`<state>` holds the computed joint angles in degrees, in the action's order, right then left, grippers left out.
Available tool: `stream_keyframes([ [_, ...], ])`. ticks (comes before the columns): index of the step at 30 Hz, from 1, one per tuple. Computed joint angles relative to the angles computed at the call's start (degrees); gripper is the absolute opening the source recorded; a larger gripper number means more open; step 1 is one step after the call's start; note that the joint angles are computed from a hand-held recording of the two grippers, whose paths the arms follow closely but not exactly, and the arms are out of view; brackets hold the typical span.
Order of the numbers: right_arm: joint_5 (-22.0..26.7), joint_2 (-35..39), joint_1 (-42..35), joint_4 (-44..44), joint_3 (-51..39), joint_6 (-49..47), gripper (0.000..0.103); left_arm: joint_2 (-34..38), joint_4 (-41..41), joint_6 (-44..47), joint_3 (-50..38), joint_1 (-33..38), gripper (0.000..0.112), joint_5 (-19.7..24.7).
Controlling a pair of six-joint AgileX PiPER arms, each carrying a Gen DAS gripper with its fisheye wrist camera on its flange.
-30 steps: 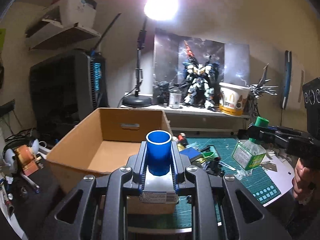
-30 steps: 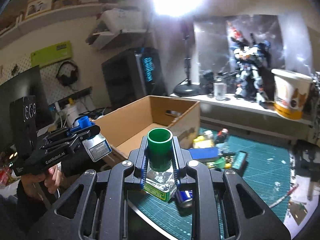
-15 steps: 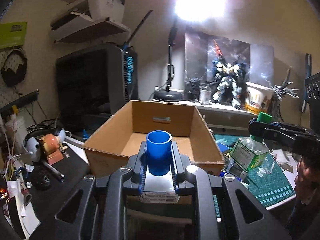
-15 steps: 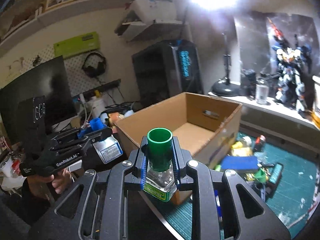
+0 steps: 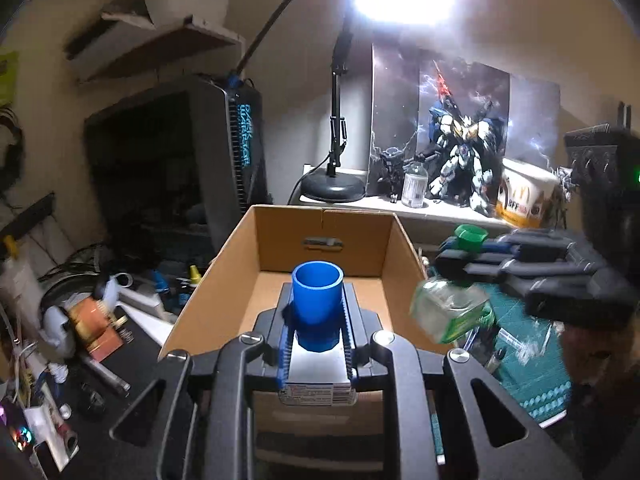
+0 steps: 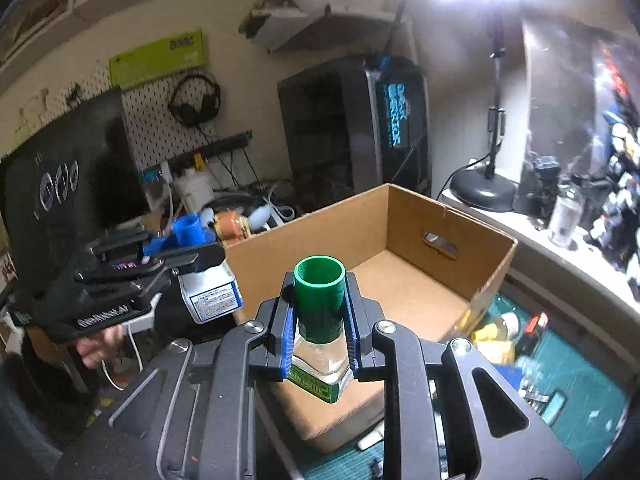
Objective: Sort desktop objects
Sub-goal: 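Lift both held bottles and carry them over the cardboard box, then lower both bottles into the box and open both tools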
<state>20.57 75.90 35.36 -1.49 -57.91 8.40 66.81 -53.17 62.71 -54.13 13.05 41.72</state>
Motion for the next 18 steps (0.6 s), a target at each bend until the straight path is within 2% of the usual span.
stream_keyframes([
  [2,3.28,5.32,-3.16,5.64,-5.76,-7.08,0.020,6.12,7.93,-8.06,-6.66,-4.97,0.021,-1.56],
  [4,7.26,11.48,-6.53,10.17,-12.19,-12.41,0.020,12.68,16.00,-16.29,-14.03,-8.87,0.021,-0.87],
  [6,11.69,17.55,-9.25,13.27,-18.67,-15.86,0.020,20.25,23.72,-24.64,-22.05,-12.10,0.021,2.15],
  [9,17.09,25.72,-11.58,13.54,-27.50,-16.52,0.020,31.49,32.28,-33.99,-34.22,-15.42,0.021,8.76],
  [15,28.25,39.38,-14.75,14.56,-44.60,-17.71,0.020,45.80,44.97,-46.04,-49.36,-19.60,0.021,14.90],
  [18,37.54,46.52,-16.09,14.18,-56.81,-17.44,0.020,50.53,46.08,-46.96,-55.35,-19.92,0.021,18.30],
])
